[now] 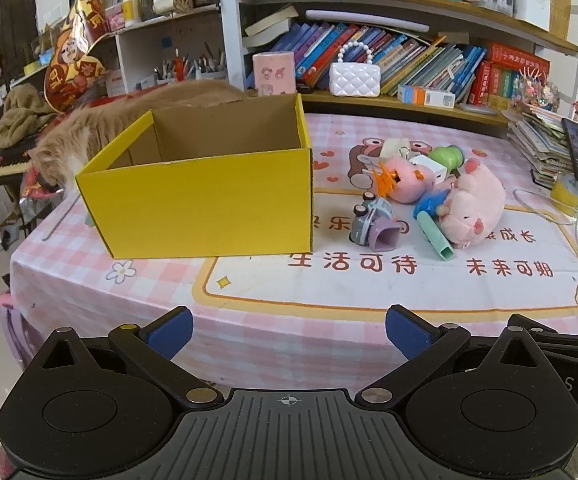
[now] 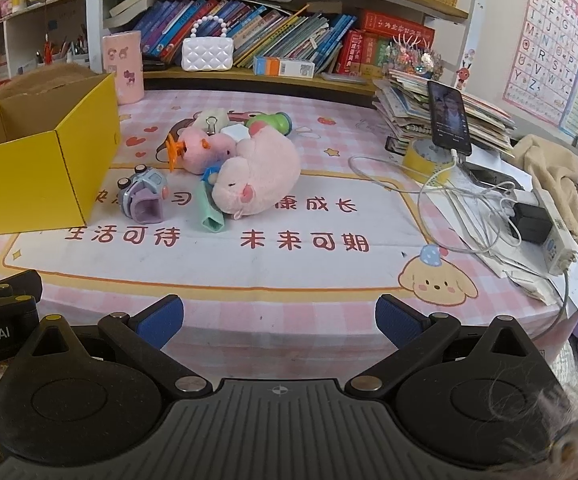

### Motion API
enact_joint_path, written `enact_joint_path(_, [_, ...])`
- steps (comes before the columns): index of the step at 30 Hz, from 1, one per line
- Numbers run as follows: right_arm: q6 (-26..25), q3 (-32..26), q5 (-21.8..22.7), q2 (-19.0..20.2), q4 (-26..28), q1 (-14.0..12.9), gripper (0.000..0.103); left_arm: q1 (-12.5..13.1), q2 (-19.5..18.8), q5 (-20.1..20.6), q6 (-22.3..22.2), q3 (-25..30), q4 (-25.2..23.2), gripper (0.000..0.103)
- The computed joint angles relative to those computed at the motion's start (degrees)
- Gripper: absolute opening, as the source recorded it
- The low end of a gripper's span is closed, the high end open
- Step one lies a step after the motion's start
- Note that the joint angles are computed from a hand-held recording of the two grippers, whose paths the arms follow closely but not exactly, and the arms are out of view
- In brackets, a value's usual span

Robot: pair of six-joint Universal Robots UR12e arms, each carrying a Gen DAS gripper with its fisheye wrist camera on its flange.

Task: Organize objects
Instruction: 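Move both tools toward the toys beside the yellow box, then grasp the pink plush pig with the right tool while the left tool grasps the toy car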

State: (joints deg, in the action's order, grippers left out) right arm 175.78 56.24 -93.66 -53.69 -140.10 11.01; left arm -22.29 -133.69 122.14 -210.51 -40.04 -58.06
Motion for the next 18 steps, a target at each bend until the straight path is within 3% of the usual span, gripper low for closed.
enact_joint_path(6, [-0.6,-3.1,1.3,1.9,1.5,-0.5,0.103,0.2,-2.5,0.0,-0.9,4.5,-2.6,0.103])
enact_joint_path(13, [-2.0,-8.3,4.5,4.8,5.1,-1.3,0.103,0.2,-6.7,1.3,-2.9,12.8,-9.3,0.103])
enact_joint_path(18, [-2.6,-12.2,8.2,7.1,7.0,-2.1,0.103,0.6,-8.8,-1.2,-5.6,16.8,-11.5,0.103])
